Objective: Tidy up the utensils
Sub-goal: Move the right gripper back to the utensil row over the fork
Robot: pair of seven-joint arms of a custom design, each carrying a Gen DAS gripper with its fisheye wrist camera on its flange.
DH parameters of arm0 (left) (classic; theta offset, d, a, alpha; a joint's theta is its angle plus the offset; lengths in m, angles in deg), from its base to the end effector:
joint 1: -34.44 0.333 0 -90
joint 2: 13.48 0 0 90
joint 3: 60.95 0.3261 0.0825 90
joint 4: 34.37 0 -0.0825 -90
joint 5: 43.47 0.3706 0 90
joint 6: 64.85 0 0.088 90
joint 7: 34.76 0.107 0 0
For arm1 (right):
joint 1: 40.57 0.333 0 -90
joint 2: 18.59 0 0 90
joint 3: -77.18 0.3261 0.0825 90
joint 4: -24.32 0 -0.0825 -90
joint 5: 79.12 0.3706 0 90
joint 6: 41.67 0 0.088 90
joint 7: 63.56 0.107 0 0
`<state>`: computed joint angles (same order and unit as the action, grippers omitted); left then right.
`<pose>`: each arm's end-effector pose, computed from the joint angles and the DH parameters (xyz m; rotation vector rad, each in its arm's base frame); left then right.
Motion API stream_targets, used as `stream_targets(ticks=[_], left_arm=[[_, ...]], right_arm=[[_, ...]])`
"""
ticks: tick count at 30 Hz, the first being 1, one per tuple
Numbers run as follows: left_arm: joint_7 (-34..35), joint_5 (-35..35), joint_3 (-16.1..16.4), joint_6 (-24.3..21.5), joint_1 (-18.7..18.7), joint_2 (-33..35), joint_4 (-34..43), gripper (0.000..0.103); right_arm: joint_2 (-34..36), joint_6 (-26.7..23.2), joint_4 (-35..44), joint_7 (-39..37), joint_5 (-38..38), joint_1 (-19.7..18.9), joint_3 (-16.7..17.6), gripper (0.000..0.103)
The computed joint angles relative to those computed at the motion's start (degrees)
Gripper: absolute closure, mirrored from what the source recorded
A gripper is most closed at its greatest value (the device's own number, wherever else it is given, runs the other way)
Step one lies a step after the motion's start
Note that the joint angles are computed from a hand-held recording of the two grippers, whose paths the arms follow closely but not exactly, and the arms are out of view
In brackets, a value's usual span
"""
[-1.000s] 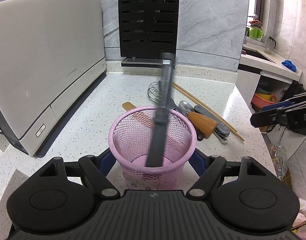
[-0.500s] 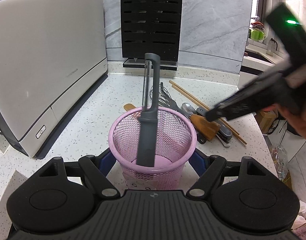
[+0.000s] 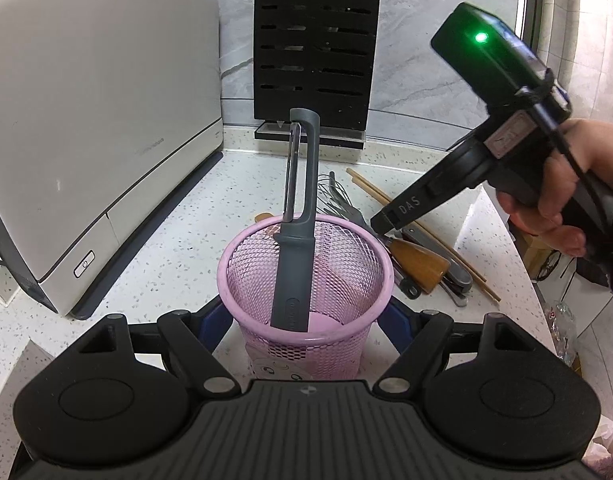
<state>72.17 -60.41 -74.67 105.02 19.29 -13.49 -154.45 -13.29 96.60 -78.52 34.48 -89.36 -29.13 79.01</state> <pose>0.5188 -0.2635 0.5404 -1.2582 2.2008 -1.0550 0.6038 0.1406 0.5648 -2.1085 1.7383 -0.5862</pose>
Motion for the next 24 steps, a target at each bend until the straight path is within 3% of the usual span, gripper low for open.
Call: stream_targets(ticks=[9, 13, 24], left_arm=[[-0.15, 0.40, 0.07, -0.13, 0.10, 0.14, 0.24, 0.013], [0.04, 0.29, 0.11, -0.68, 0.16, 0.05, 0.40, 0.013], [-0.22, 1.13, 0.11, -0.84, 0.21, 0.26, 0.65, 0.013]], right_arm=[[4.93, -3.61, 6.08, -2.88, 7.37, -1.76, 0.18, 0.090], [5.61, -4.14, 6.96, -4.32, 11.06, -2.46, 0.57, 0.103], [3.60, -3.72, 4.62, -9.32, 17.39, -3.53, 0.94, 0.103]])
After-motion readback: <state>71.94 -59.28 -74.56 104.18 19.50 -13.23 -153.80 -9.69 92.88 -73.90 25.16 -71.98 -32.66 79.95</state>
